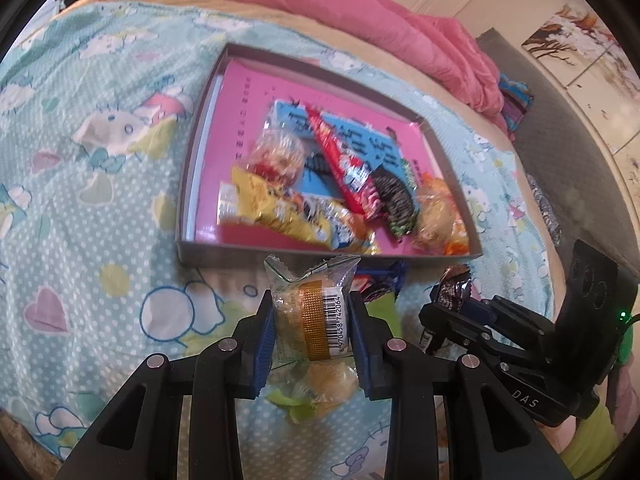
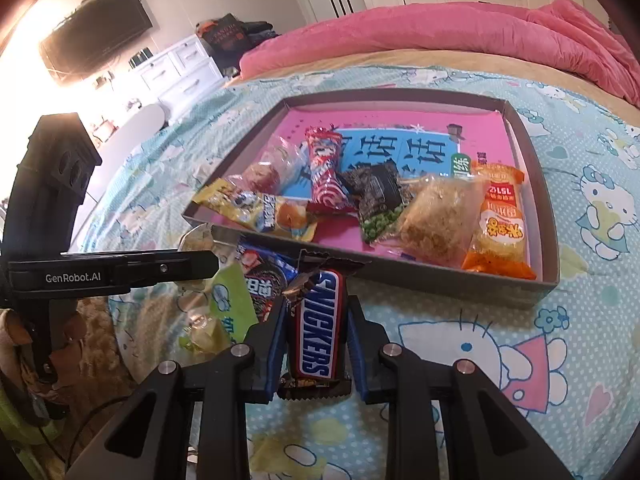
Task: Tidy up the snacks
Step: 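Grasp the wrapped cake packet with the left tool while the right tool holds the Snickers, then carry the cake packet and Snickers bar over the tray with both tools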
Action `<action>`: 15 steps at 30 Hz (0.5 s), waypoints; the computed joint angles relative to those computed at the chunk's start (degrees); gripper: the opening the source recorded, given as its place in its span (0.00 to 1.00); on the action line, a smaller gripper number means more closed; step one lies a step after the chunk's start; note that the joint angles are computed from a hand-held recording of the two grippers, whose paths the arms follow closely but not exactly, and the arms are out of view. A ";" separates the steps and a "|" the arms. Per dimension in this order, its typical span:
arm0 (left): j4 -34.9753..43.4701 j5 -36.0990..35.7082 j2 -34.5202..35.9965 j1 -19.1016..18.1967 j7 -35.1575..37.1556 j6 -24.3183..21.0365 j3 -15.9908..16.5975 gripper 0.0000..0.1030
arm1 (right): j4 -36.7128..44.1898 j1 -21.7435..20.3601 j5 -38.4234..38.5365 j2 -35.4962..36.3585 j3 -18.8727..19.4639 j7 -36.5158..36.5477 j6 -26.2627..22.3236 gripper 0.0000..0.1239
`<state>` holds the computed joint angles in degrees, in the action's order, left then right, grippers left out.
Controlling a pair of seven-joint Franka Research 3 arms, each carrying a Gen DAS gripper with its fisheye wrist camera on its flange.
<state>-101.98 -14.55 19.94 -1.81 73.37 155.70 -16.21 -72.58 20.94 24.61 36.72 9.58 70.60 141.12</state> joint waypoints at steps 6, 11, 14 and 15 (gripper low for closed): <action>-2.27 0.36 -1.82 0.09 0.55 4.77 0.02 0.34 | -0.50 -0.96 2.53 -0.43 1.34 -2.45 1.66 0.23; -3.21 0.64 -2.63 0.61 0.55 5.89 -0.02 0.34 | -0.95 -1.18 3.92 -0.80 1.76 -3.91 3.07 0.23; -3.16 1.35 -2.61 0.27 -0.05 6.02 0.31 0.34 | -1.24 -1.23 4.39 -1.06 1.83 -4.54 3.53 0.23; -3.14 1.61 -2.63 0.21 -0.18 6.10 0.39 0.34 | -1.35 -1.20 4.42 -1.13 1.76 -4.63 3.65 0.23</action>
<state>-105.12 -12.94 17.31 -1.60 73.20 161.80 -15.82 -73.93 19.74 29.02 35.59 11.34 65.97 144.78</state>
